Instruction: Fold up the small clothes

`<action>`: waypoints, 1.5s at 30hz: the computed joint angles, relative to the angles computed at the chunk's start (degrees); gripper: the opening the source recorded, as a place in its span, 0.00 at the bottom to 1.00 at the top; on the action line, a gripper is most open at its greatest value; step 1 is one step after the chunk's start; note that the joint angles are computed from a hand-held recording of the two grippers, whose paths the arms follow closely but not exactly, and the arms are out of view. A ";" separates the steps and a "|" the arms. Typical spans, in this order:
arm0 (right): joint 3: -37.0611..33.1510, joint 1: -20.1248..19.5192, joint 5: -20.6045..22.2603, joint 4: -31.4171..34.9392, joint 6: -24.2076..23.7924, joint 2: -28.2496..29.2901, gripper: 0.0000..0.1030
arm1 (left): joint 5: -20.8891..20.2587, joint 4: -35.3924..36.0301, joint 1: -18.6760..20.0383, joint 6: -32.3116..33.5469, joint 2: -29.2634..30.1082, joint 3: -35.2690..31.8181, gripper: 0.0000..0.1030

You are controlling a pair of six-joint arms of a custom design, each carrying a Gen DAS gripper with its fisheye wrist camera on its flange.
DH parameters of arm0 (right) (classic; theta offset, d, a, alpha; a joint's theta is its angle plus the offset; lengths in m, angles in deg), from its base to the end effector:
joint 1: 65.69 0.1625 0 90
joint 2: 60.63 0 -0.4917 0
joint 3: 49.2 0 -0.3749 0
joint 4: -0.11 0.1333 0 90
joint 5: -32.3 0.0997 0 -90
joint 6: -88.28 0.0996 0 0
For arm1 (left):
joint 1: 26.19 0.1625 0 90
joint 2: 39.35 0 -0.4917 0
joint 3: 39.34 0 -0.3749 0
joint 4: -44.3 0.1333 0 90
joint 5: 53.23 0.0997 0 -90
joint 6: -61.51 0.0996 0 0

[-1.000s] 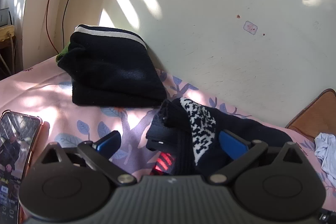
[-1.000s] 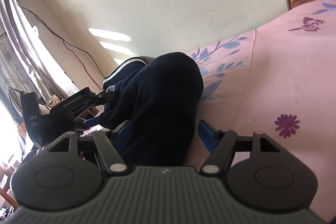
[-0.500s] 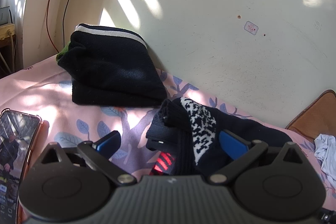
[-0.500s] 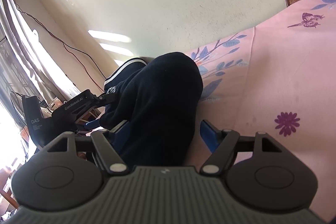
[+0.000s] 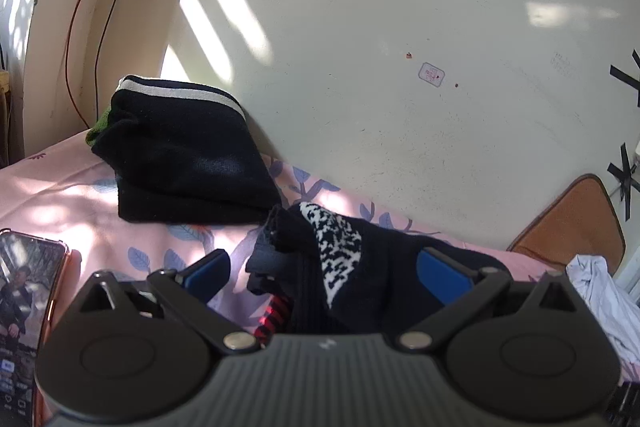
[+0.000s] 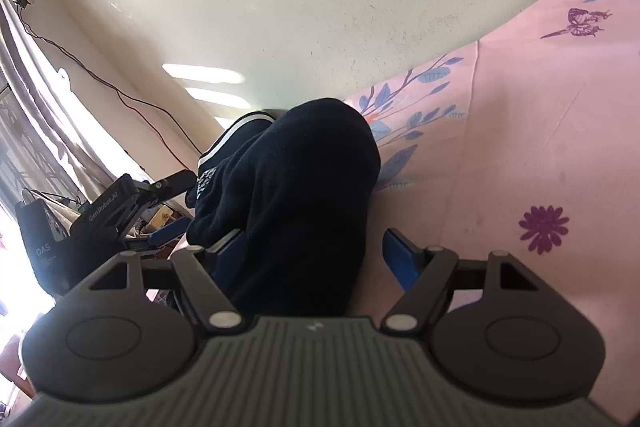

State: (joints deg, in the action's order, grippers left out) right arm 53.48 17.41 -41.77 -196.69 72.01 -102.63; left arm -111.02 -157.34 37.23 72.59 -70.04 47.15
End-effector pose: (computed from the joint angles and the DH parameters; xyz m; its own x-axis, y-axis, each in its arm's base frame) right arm 0.0769 -0.7015 0.1701 -0.9625 -0.2704 0.0193 -0.1942 0.6379 -0.7452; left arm -0.1730 -0.7624 0.1386 -0.8880 0.0809 -0.4527 0.4299 0.4958 -0.7545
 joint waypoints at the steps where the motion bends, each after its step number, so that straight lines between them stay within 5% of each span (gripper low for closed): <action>1: -0.03 -0.05 0.13 0.18 0.08 -0.03 0.75 | 0.64 -0.16 -0.15 0.48 -0.24 0.75 1.00; 12: -0.38 0.07 -0.44 1.96 -0.01 -0.21 0.75 | 1.35 9.85 1.32 -4.29 -1.69 2.28 1.00; 45: -0.38 0.09 -0.31 2.26 -0.56 -0.28 0.78 | 1.93 10.29 1.13 -4.40 -1.45 2.40 1.00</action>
State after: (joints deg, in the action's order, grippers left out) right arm 53.10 17.50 -42.09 -194.44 71.45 -102.91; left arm -109.09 -147.05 38.36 68.19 -71.49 49.55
